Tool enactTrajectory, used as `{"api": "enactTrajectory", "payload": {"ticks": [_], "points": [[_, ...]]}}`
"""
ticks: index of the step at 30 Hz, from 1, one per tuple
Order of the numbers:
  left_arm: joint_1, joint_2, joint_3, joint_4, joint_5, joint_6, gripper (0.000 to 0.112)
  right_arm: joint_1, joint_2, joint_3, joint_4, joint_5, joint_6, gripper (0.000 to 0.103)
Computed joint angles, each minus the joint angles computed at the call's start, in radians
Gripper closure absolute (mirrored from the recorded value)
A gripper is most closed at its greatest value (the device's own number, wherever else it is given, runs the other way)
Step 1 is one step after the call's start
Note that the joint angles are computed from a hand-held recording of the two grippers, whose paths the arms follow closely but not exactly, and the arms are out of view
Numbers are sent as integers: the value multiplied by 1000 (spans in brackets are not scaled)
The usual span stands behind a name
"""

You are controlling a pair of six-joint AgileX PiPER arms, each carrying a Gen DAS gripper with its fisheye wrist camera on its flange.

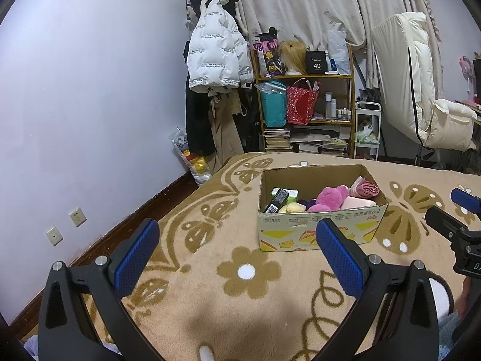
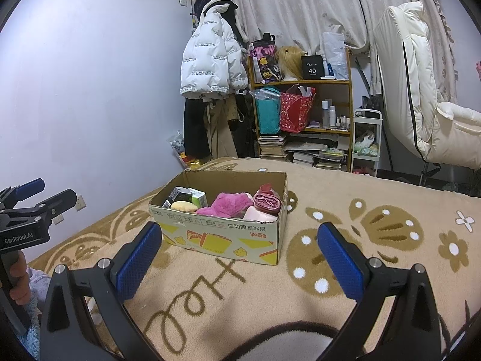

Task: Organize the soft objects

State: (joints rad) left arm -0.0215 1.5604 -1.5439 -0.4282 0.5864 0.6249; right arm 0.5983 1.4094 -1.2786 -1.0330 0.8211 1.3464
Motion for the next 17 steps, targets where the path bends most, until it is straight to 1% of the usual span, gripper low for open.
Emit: {"api": "enactTrajectory", "payload": {"ticks": [6, 13, 17], "points": [[2, 1, 1, -12, 1, 9, 10, -2, -1, -1, 4, -2, -5, 0], [13, -5, 23, -55, -3, 62, 10, -1, 2, -3, 6, -2, -3, 0], [12, -5, 22, -51, -3, 56, 10, -2, 1, -3, 6, -3, -4, 0]]}}
